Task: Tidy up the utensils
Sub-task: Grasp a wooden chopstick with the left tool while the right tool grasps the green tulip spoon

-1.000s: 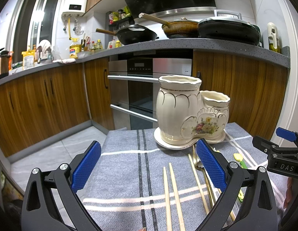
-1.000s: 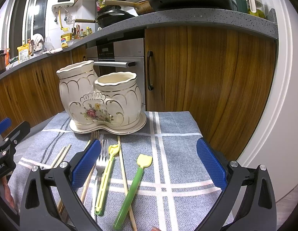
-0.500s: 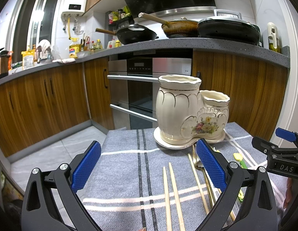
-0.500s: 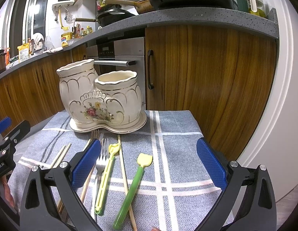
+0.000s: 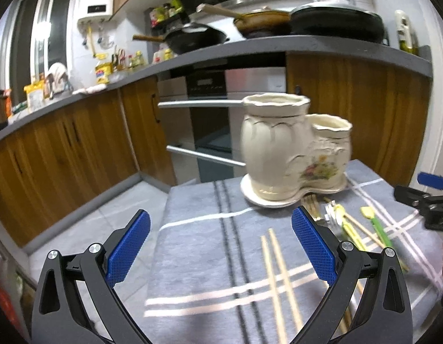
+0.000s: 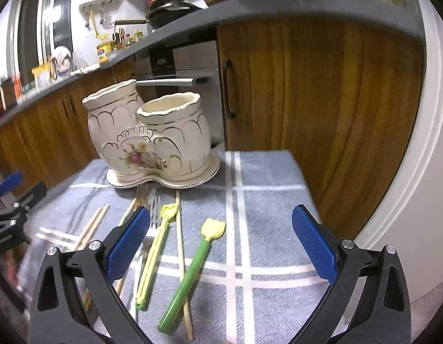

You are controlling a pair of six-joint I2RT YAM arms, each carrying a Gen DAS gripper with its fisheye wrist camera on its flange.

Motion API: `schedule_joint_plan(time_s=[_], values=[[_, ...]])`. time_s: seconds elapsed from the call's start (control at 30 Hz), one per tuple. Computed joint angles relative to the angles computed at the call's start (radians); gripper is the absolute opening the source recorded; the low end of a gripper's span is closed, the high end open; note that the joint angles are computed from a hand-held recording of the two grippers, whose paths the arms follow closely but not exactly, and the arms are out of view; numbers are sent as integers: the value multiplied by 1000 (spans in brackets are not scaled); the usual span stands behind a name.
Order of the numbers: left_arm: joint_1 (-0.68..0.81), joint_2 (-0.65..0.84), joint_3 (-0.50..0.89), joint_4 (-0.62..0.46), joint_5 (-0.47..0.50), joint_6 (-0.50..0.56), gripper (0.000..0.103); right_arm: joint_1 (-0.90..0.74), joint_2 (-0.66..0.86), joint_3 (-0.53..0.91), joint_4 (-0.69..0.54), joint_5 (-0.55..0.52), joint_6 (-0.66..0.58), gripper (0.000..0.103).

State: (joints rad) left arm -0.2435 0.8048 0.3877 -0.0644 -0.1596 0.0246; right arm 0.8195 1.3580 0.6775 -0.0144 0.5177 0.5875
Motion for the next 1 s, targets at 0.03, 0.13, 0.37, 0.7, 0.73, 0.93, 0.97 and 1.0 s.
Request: schedule_joint_plan(time_s=[0.03, 0.13, 0.37, 0.7, 0.73, 0.93, 0.97, 1.0], values=[[24, 17, 12, -16, 17, 0, 98, -13, -9, -8, 3, -23, 4, 98], [75, 70, 50, -82, 82, 9, 98, -10, -13, -9, -8, -3, -16, 98], [48, 154, 73, -158, 148, 44, 79, -49, 31, 31, -76, -96, -46, 83], [44, 201, 109, -244, 240, 56, 40, -51, 131, 91, -117, -230, -77, 53], [33, 210, 113, -252, 234, 61, 35, -51, 140, 95, -115, -234, -79, 50], [14, 263, 126, -271, 225, 72, 22, -57, 170, 118, -131, -241, -83, 30], [13, 266, 127, -271, 226, 74, 22, -60, 176, 123, -133, -243, -84, 27], [9, 273, 129, -269, 225, 75, 22, -63, 183, 127, -136, -246, -83, 25]])
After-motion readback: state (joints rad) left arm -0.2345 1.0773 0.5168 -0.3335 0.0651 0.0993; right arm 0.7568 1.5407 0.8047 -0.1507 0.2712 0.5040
